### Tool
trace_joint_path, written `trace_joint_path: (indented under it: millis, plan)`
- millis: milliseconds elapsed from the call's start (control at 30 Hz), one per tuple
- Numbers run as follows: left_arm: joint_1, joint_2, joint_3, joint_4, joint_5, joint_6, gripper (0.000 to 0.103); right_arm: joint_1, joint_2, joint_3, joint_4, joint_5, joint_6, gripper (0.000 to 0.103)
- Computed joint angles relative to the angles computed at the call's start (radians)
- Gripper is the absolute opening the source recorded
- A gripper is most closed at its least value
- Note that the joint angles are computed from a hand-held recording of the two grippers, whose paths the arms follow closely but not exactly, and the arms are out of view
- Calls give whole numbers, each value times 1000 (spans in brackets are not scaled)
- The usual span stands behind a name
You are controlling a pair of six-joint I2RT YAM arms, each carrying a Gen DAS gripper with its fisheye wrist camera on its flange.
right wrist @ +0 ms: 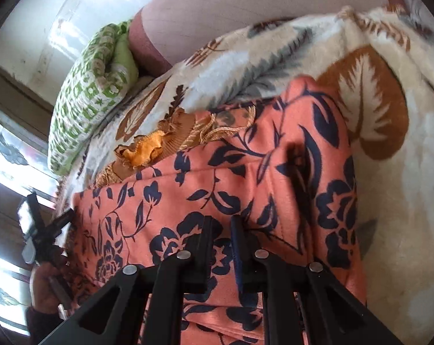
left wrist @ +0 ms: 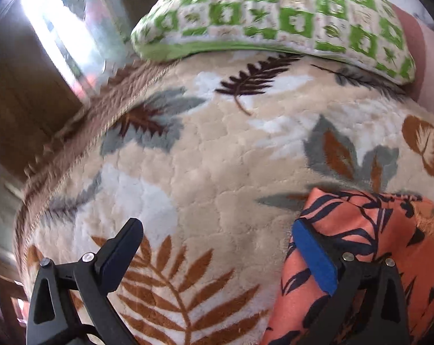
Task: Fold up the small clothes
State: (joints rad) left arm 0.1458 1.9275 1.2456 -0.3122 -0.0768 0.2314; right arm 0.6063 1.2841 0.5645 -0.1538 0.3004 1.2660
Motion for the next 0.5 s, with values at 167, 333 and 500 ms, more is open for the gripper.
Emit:
trace_joint_path:
  millis: [167,333,500]
  plan:
    - [35,-66,6,-59,106,-25,103,8,-92,-19,-38,28,25,16]
    - [36,-194,-92,-84,180,60,103,43,-65,-3,-22,-6,19,16]
    - [63,-179,-212,-22,179,189,103,101,-33,-1,-39,8,67,16]
